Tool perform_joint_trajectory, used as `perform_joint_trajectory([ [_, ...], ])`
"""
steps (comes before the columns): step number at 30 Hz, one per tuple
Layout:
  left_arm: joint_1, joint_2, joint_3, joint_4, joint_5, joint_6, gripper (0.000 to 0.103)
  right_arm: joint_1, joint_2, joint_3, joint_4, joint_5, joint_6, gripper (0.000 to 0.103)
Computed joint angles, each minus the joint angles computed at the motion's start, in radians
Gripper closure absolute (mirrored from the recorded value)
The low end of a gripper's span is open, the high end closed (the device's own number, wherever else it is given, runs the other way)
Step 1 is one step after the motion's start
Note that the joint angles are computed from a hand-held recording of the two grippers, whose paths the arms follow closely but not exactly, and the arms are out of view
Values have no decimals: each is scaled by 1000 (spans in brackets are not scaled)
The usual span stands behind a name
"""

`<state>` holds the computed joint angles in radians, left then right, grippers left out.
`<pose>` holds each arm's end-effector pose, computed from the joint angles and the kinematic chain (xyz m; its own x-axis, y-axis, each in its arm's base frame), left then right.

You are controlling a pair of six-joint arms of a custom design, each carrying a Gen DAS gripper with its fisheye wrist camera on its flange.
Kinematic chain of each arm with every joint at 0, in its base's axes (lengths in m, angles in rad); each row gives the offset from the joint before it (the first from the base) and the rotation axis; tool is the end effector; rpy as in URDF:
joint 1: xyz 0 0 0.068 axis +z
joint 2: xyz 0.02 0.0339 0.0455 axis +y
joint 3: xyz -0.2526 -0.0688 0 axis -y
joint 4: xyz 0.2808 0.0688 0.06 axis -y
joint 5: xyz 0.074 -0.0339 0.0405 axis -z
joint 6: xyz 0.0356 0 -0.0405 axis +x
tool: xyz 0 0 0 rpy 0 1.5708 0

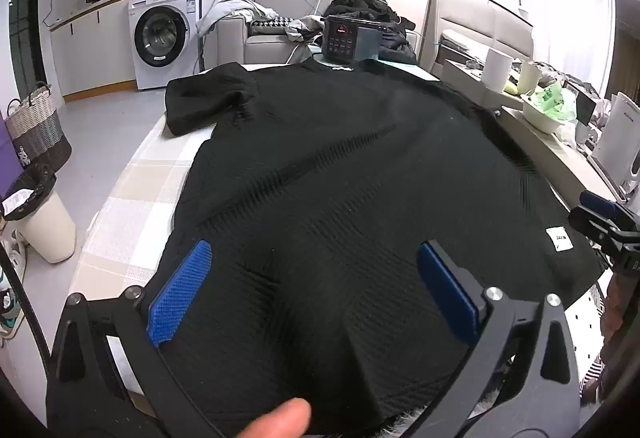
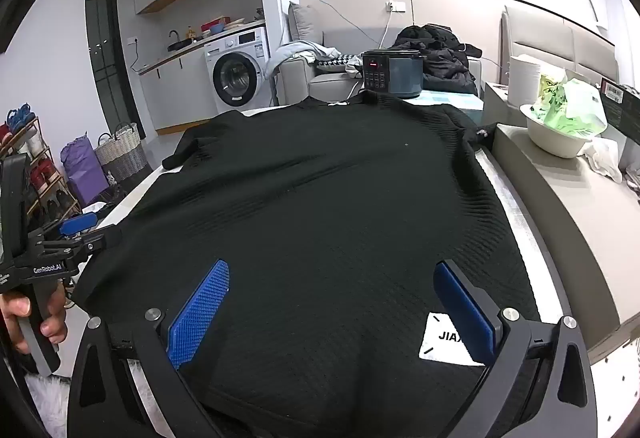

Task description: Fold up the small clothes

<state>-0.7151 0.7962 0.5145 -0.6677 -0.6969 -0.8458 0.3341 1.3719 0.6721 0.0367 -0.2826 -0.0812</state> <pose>0.1575 -0.1065 0.1912 -0.5723 -0.2632 -0.7767 -0.3132 0.9455 -0.0897 0.2885 0.1106 0.1596 -0.5372 -0.2689 -0.7994 -0.5680 0.8160 0.1072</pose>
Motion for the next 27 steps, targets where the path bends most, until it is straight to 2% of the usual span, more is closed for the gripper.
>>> perform_joint_trajectory([
  [3, -1, 0, 0, 4, 4, 17, 1, -1, 1, 4, -10, -2, 0, 0],
  [6, -45, 3, 1, -17, -44, -16, 1, -1, -1, 2, -6, -3, 2, 0],
  [8, -15, 63, 35, 2, -4, 6, 1, -1, 0, 5, -11, -4, 1, 0],
  [10, 20, 26, 14, 21, 27, 34, 1, -1, 6, 8, -11, -4, -1, 0],
  [12, -7, 45, 25, 17, 3, 19, 1, -1, 2, 5, -11, -1, -1, 0],
  [27, -30, 7, 7, 23, 9, 31, 1, -19, 8, 12, -22, 7, -6, 0],
])
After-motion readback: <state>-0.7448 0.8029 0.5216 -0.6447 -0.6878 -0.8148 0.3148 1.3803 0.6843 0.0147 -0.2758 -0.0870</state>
